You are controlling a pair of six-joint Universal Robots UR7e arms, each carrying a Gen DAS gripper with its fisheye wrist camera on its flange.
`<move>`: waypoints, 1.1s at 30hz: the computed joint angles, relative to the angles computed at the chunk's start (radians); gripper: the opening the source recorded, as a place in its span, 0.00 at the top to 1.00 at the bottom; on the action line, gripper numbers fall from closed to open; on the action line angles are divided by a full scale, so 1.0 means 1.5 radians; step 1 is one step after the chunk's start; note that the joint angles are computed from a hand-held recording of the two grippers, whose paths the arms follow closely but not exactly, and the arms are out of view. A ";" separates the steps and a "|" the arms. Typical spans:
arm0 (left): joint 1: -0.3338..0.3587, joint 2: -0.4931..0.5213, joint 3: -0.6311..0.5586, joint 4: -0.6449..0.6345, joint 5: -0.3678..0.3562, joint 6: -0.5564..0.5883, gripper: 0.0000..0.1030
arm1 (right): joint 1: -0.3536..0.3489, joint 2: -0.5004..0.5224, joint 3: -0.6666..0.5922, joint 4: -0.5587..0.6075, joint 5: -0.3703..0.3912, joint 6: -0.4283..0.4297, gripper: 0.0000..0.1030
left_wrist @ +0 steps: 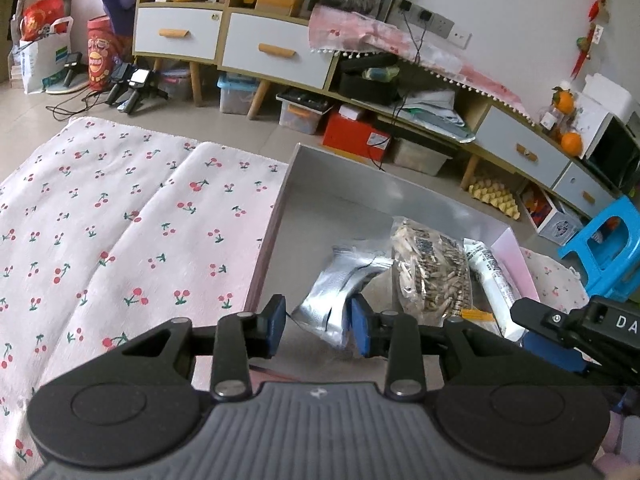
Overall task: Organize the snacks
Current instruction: 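Carry both held packets into the pink box and open both tools, then withdraw both open tools from the box toward the remaining snacks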
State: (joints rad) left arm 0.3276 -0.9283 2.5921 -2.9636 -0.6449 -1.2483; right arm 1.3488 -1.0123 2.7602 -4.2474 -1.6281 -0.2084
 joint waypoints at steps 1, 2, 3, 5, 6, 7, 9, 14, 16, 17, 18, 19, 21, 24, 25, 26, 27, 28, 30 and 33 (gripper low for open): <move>0.001 -0.001 0.000 0.000 -0.002 -0.001 0.68 | 0.001 0.000 0.000 0.002 -0.002 -0.001 0.62; 0.002 -0.003 -0.002 0.002 -0.005 0.004 0.65 | 0.002 -0.002 0.000 0.004 -0.004 -0.002 0.62; 0.001 -0.003 -0.004 0.001 -0.008 0.012 0.62 | 0.003 -0.003 0.000 0.006 -0.005 -0.003 0.61; -0.002 -0.001 -0.008 0.003 -0.011 0.029 0.52 | 0.005 -0.009 0.000 0.015 -0.009 -0.004 0.61; -0.003 -0.001 -0.011 0.011 -0.013 0.035 0.50 | 0.007 -0.017 -0.001 0.027 -0.013 -0.002 0.60; -0.006 -0.004 -0.015 0.024 -0.013 0.037 0.41 | 0.009 -0.024 -0.001 0.037 -0.018 0.000 0.54; -0.013 -0.010 -0.020 0.056 -0.007 0.033 0.32 | 0.012 -0.036 0.000 0.052 -0.018 0.001 0.47; -0.017 -0.032 -0.024 0.076 -0.030 0.058 0.26 | 0.027 -0.072 0.004 0.096 -0.034 -0.018 0.38; -0.021 -0.037 -0.024 0.076 -0.035 0.067 0.23 | 0.034 -0.085 0.006 0.109 -0.041 -0.025 0.33; -0.023 -0.040 -0.022 0.077 -0.037 0.070 0.20 | 0.037 -0.088 0.009 0.111 -0.045 -0.030 0.32; -0.025 -0.044 -0.022 0.081 -0.039 0.071 0.18 | 0.042 -0.094 0.009 0.117 -0.051 -0.033 0.29; -0.027 -0.047 -0.022 0.089 -0.040 0.070 0.14 | 0.048 -0.100 0.010 0.124 -0.061 -0.036 0.25; -0.034 -0.055 -0.022 0.109 -0.042 0.068 0.10 | 0.056 -0.113 0.010 0.139 -0.075 -0.042 0.23; -0.042 -0.067 -0.025 0.156 -0.046 0.067 0.07 | 0.066 -0.134 0.012 0.162 -0.097 -0.054 0.20; -0.045 -0.073 -0.026 0.178 -0.048 0.061 0.07 | 0.071 -0.142 0.013 0.172 -0.107 -0.059 0.20; -0.046 -0.079 -0.027 0.198 -0.050 0.054 0.07 | 0.073 -0.149 0.013 0.180 -0.114 -0.064 0.20; -0.048 -0.086 -0.027 0.215 -0.051 0.047 0.07 | 0.077 -0.155 0.014 0.187 -0.124 -0.070 0.19; -0.050 -0.093 -0.025 0.228 -0.053 0.042 0.06 | 0.082 -0.160 0.014 0.194 -0.136 -0.073 0.19; -0.053 -0.106 -0.024 0.253 -0.059 0.034 0.06 | 0.097 -0.168 0.012 0.207 -0.171 -0.075 0.19; -0.060 -0.123 -0.021 0.282 -0.068 0.024 0.06 | 0.099 -0.192 0.019 0.229 -0.187 -0.088 0.17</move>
